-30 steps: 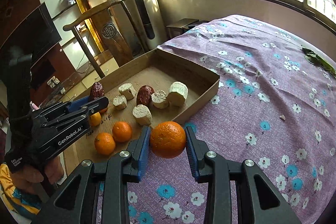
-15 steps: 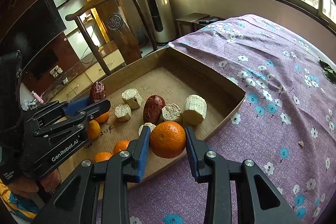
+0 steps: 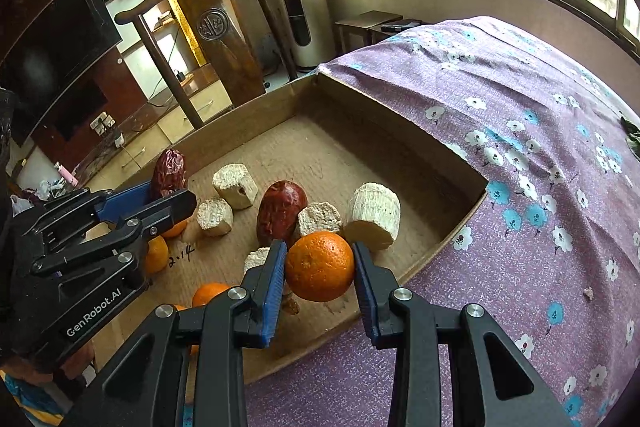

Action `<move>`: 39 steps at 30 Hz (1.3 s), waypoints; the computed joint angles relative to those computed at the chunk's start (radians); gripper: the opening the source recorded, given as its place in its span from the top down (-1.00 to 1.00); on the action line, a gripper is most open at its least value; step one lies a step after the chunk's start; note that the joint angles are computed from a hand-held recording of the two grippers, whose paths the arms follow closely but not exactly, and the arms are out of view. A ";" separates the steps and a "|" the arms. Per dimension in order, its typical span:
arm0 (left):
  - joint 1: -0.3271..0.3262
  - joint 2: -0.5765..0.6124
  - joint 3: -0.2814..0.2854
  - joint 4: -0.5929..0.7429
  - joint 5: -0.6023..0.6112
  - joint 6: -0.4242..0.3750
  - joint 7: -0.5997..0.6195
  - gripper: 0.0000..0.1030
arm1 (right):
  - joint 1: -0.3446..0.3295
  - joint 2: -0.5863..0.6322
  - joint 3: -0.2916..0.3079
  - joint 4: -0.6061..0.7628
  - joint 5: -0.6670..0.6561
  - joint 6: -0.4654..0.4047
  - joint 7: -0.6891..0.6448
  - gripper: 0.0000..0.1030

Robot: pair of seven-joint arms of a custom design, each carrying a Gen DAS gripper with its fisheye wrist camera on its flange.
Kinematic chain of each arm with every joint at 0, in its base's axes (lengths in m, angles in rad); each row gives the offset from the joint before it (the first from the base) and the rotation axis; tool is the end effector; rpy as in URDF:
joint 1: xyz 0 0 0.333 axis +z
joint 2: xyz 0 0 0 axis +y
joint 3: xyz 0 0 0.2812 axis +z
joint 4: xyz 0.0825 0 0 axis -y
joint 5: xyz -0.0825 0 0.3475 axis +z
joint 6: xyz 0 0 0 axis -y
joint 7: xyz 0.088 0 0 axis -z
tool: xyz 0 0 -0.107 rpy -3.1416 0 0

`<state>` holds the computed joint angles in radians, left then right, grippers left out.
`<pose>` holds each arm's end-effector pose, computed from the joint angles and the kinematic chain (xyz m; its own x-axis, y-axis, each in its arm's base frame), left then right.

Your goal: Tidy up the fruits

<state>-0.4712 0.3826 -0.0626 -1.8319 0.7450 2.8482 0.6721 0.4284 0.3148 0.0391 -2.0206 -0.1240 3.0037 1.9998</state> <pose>0.5302 -0.3508 0.3764 -0.2649 -0.9642 -0.0103 -0.7200 0.2049 -0.6630 0.5398 0.2808 0.3642 0.2069 -0.9606 -0.1859 -0.8037 -0.0585 -0.5921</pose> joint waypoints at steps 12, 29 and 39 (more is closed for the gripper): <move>-0.003 0.017 -0.003 0.022 -0.024 -0.012 0.030 0.51 | 0.048 0.002 -0.063 0.013 -0.078 -0.023 0.075 0.29; -0.027 0.009 0.020 0.019 0.005 -0.019 -0.005 -0.32 | 0.054 -0.023 -0.067 -0.031 -0.112 0.020 0.130 -0.08; -0.078 -0.103 0.089 -0.088 0.403 0.007 -0.419 -0.60 | 0.297 -0.168 -0.353 -0.164 -0.690 0.091 0.719 -0.55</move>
